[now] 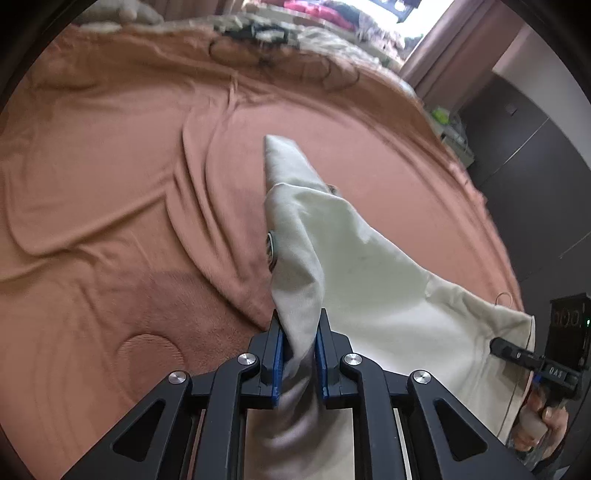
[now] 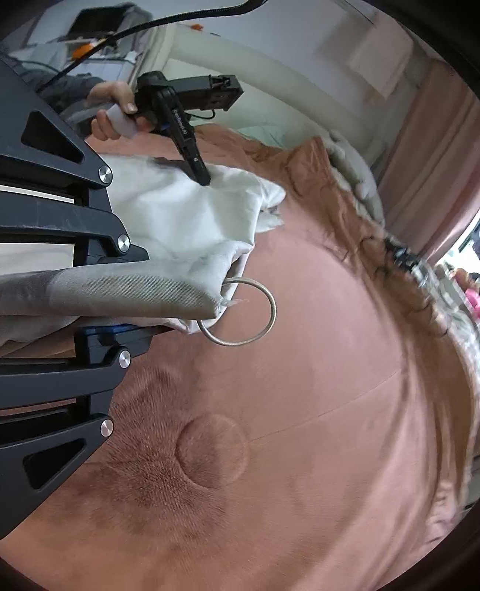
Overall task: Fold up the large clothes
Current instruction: 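Grasp the folded cream jacket end with the left gripper while the right gripper grasps it too, then lift the folded jacket off the duvet with both grippers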
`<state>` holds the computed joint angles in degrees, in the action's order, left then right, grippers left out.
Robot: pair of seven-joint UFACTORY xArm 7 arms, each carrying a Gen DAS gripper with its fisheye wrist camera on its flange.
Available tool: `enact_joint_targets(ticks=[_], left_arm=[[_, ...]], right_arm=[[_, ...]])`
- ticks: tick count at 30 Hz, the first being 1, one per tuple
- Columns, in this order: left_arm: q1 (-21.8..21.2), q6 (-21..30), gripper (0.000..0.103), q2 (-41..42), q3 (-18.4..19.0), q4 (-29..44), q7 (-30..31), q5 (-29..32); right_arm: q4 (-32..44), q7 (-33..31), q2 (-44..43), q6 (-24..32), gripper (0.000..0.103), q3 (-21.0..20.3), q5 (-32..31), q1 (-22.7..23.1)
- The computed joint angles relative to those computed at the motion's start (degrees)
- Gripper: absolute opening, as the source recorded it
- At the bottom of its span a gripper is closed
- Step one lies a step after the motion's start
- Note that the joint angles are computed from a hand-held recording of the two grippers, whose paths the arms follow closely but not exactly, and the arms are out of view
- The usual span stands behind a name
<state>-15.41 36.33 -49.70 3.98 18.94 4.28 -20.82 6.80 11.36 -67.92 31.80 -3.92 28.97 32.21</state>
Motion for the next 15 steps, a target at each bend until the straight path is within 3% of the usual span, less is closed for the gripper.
enact_joint_targets(ticks=[9, 15], left_arm=[[3.25, 13.4, 0.015, -21.77, -3.66, 2.63, -7.92, 3.85], [3.23, 20.44, 0.015, -30.1, -4.94, 6.48, -12.43, 5.01]], right_arm=[[5.95, 12.68, -18.17, 14.46, 0.017, 11.39, -6.07, -2.74], [10.97, 17.97, -24.9, 22.23, 0.017, 15.14, -8.17, -2.95]])
